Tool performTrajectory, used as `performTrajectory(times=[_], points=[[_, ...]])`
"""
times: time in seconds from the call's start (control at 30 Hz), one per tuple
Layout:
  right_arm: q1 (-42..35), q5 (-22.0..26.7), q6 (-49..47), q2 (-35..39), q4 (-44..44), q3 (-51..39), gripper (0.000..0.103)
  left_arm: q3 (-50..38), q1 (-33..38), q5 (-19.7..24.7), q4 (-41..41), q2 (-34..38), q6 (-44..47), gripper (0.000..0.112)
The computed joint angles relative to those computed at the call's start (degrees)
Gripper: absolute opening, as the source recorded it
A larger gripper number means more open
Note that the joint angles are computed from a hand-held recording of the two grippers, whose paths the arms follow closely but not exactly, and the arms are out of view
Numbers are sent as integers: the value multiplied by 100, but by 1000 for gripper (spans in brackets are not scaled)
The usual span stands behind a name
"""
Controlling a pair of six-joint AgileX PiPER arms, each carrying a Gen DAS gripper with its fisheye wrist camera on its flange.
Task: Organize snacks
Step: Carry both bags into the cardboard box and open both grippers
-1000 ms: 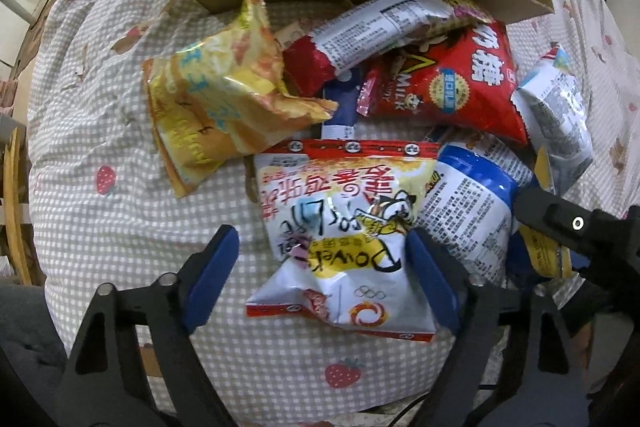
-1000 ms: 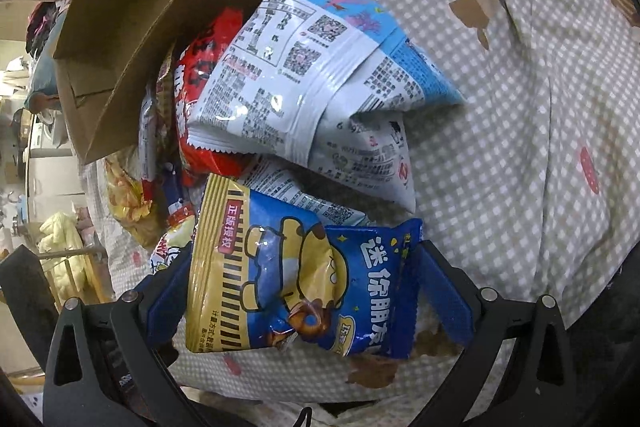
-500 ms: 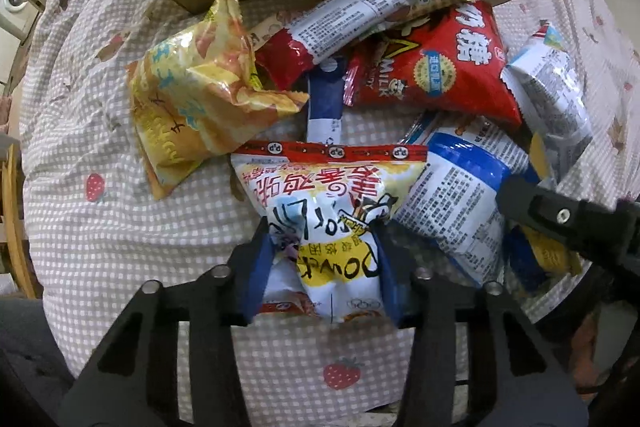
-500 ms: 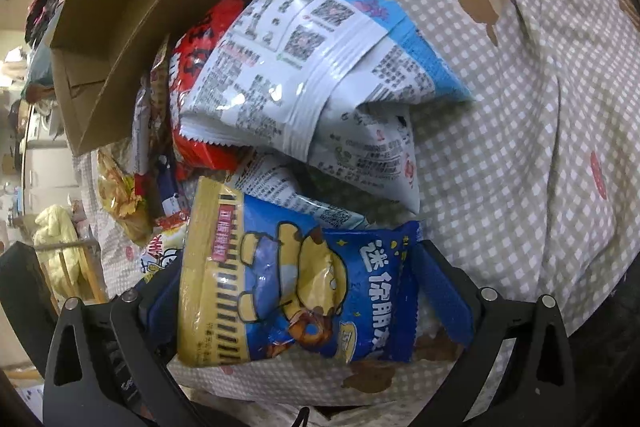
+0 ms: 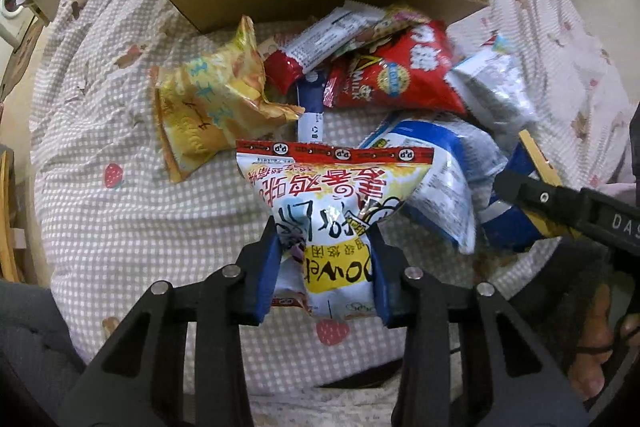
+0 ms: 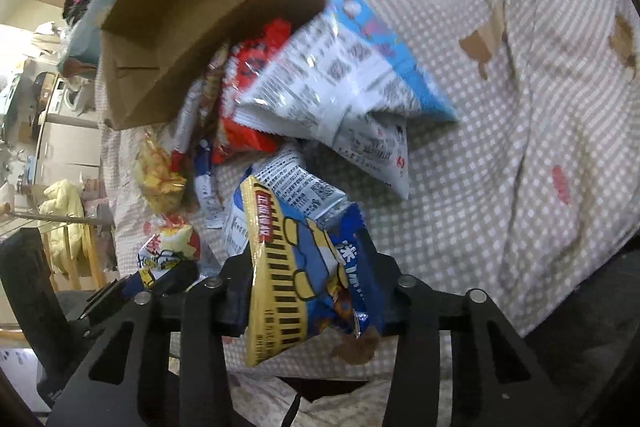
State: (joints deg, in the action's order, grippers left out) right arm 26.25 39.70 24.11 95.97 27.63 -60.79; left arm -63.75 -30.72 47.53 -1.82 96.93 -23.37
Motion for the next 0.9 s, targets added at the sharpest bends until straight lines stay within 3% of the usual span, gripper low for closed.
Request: performTrajectory(times=[0.2,0.37,0.6,0.9], points=[[-42,112,202,-775,-342,-7,42,-36,95,94,280,-646,-115,35],[-221,249,-18,-919,-375,-612,42,-666,1071,393,198,-765,750,35],[-148,640,3,-137,-977,-2266,42,-1820,1480,554,321,-285,913,35],[-276,690,-187,1284,-1239,-3937,42,-3440,1637,571,619,1059,940,35]])
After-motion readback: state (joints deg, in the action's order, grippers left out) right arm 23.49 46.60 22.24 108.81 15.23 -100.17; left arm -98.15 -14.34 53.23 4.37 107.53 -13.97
